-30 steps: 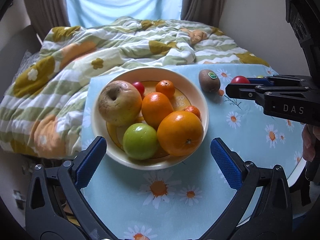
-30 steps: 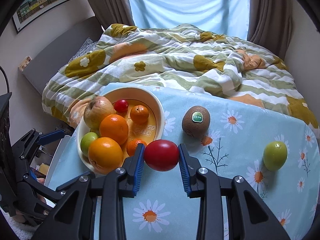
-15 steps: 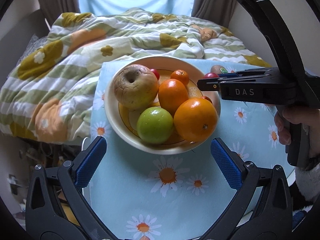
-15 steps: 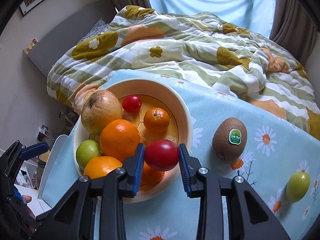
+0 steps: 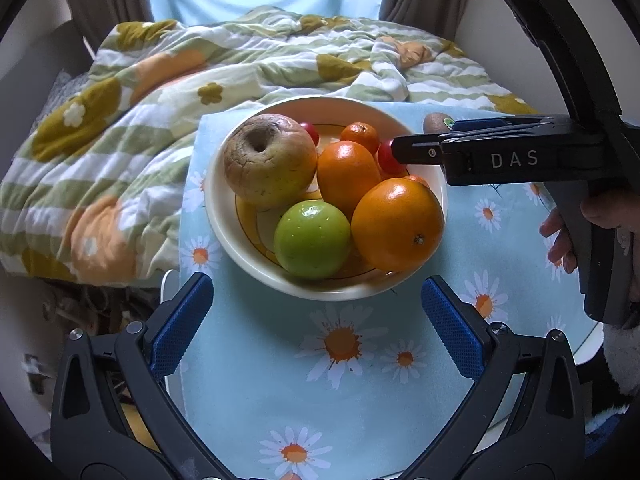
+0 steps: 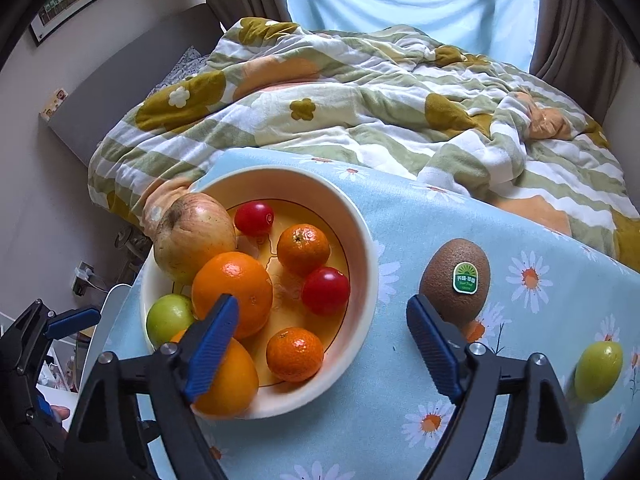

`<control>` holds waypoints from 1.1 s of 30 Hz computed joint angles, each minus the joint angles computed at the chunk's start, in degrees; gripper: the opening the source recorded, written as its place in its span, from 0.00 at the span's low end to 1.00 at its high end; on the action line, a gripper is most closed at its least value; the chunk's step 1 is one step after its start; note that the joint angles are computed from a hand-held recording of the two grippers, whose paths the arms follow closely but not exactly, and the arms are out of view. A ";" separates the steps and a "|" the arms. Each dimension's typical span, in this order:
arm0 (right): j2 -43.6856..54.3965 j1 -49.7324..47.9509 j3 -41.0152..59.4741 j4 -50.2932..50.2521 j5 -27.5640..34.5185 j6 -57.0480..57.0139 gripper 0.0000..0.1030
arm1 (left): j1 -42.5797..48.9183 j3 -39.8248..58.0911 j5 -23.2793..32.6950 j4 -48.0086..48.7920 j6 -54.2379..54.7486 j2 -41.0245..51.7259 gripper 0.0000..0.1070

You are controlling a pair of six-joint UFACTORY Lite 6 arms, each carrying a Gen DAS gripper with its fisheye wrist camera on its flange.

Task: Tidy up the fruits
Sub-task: 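Move both tools toward the kiwi and the last green apple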

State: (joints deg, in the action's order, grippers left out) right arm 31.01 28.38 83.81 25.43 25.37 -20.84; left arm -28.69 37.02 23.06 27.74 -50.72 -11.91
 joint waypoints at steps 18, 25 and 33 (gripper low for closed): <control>-16.89 -2.26 -8.84 -9.25 2.01 12.01 0.99 | -2.24 9.16 11.79 -1.11 5.19 -4.14 0.96; -26.11 -10.39 -13.39 -11.92 4.20 9.95 0.99 | -5.25 21.30 14.94 2.26 2.26 4.29 0.96; -25.66 -26.38 -13.63 2.29 11.37 -14.03 0.99 | -13.68 40.13 20.64 7.02 -10.01 22.16 0.96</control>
State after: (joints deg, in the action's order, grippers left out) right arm 5.35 2.00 70.18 27.72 36.75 -34.86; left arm -42.37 77.15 43.70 34.76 -60.73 10.25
